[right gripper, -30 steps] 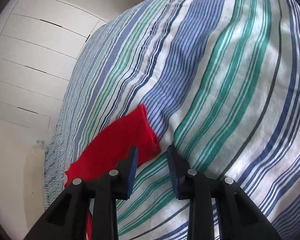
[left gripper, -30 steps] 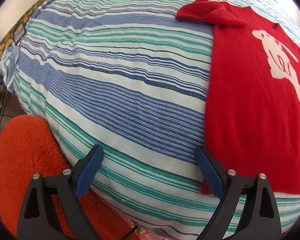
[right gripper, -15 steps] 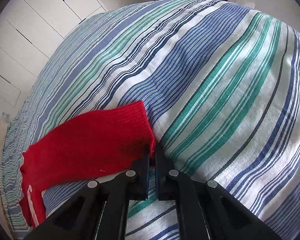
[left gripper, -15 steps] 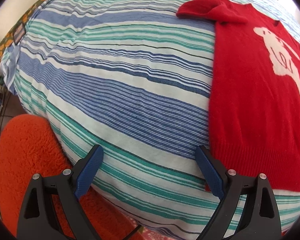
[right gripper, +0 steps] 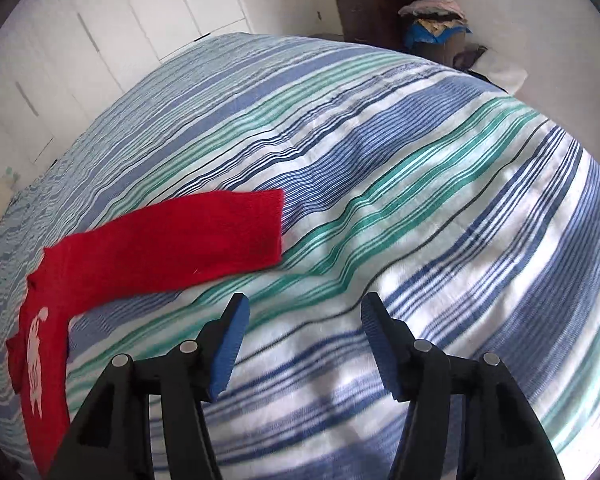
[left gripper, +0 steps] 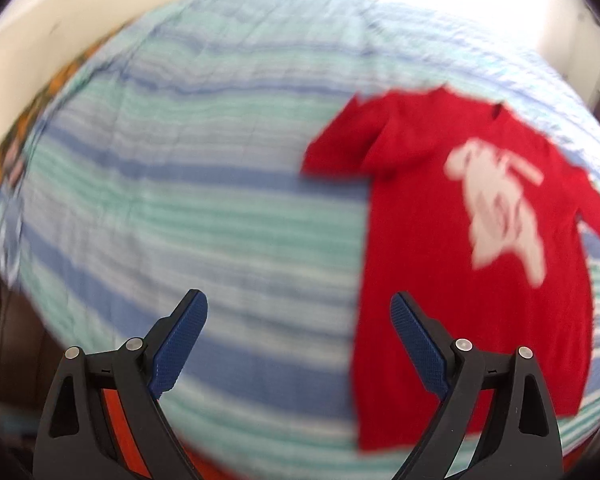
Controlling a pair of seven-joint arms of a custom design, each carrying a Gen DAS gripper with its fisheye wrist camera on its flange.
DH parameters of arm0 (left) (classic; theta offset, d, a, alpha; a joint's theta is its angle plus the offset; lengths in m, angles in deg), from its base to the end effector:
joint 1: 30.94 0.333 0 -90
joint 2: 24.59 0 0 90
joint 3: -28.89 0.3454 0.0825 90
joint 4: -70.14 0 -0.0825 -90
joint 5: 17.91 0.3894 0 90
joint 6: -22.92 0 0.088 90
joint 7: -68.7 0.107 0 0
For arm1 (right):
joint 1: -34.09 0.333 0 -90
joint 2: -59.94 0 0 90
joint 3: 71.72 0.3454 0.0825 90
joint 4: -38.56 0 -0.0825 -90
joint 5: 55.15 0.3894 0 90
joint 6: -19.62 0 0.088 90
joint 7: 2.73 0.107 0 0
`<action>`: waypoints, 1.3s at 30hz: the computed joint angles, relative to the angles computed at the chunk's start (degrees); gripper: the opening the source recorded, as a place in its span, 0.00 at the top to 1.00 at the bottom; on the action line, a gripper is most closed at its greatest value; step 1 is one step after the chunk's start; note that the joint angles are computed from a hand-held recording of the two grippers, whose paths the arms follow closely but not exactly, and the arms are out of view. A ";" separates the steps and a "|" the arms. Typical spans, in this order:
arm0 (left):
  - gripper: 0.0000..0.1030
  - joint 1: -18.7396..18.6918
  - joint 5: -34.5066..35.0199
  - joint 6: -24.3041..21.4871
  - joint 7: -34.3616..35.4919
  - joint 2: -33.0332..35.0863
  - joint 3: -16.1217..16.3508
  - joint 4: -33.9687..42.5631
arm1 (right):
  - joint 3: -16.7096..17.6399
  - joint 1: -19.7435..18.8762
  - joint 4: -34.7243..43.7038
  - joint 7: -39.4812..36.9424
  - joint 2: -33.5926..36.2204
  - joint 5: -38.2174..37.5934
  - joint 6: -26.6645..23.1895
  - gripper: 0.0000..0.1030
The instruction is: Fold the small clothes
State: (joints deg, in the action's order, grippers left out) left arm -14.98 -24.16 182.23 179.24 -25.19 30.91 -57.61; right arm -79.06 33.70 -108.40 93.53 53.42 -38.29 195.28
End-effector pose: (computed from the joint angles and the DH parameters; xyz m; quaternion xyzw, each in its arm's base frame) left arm 0.5410 0.1807 0.4659 -0.6947 0.6632 -0.1497 0.2349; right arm 0.4778 -0.0887 0.3982 -0.4718 0.8276 -0.1702 0.2520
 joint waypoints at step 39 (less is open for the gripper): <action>0.55 17.20 -14.63 -14.74 -21.98 29.22 -1.56 33.22 | 19.70 0.59 -7.25 19.91 -8.66 -45.06 -5.87 0.40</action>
